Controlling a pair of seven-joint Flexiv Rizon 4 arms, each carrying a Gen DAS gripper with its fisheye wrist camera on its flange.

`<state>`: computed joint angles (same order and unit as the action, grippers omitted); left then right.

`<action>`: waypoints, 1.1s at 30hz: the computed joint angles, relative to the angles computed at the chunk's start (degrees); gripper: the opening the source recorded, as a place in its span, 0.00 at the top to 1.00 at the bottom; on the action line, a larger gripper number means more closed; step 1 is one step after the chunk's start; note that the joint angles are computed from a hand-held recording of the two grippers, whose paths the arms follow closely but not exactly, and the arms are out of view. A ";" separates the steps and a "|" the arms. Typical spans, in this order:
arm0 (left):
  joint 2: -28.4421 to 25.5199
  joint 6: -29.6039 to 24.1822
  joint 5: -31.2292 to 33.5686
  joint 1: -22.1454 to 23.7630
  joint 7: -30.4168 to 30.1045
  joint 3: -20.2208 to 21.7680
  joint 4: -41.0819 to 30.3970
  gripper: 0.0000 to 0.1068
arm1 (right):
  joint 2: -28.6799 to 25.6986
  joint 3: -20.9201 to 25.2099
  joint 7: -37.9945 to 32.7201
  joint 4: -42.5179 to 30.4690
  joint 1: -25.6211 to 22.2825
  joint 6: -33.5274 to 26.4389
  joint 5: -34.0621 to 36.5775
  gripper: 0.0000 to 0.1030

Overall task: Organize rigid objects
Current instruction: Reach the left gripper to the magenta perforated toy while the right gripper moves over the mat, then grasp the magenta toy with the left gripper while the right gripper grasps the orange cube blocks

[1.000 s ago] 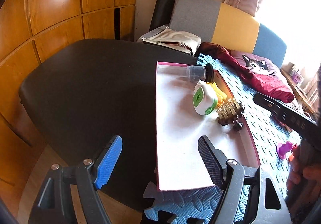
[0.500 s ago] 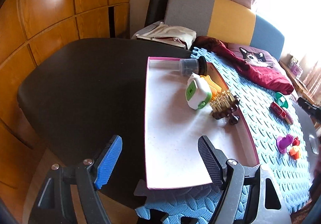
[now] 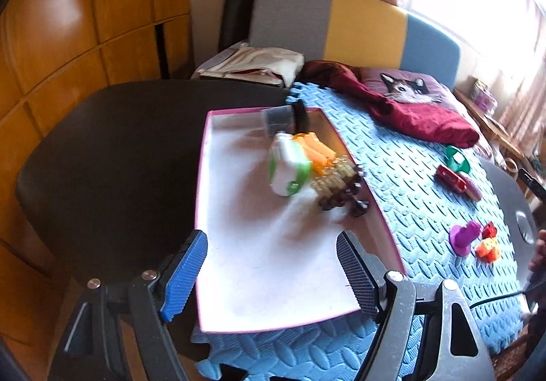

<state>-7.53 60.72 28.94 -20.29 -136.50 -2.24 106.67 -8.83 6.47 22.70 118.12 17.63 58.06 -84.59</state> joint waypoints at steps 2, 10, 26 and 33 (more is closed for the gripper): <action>-0.85 0.85 -0.74 -0.03 1.64 -0.62 -0.81 0.26 | 0.84 -0.99 5.00 0.75 -1.65 3.36 -2.10 0.55; -8.61 5.31 -13.60 -1.03 20.99 -5.11 -6.66 0.28 | 1.79 -1.30 13.78 1.89 -6.03 10.99 -7.28 0.55; -27.82 1.01 -28.50 -10.29 46.50 -6.93 -25.72 0.47 | -0.25 -1.29 12.06 0.32 -6.05 15.18 -7.19 0.55; -31.92 1.92 -29.84 -12.77 47.20 -4.88 -29.87 0.69 | -0.71 -1.46 12.35 0.16 -6.56 16.62 -7.23 0.55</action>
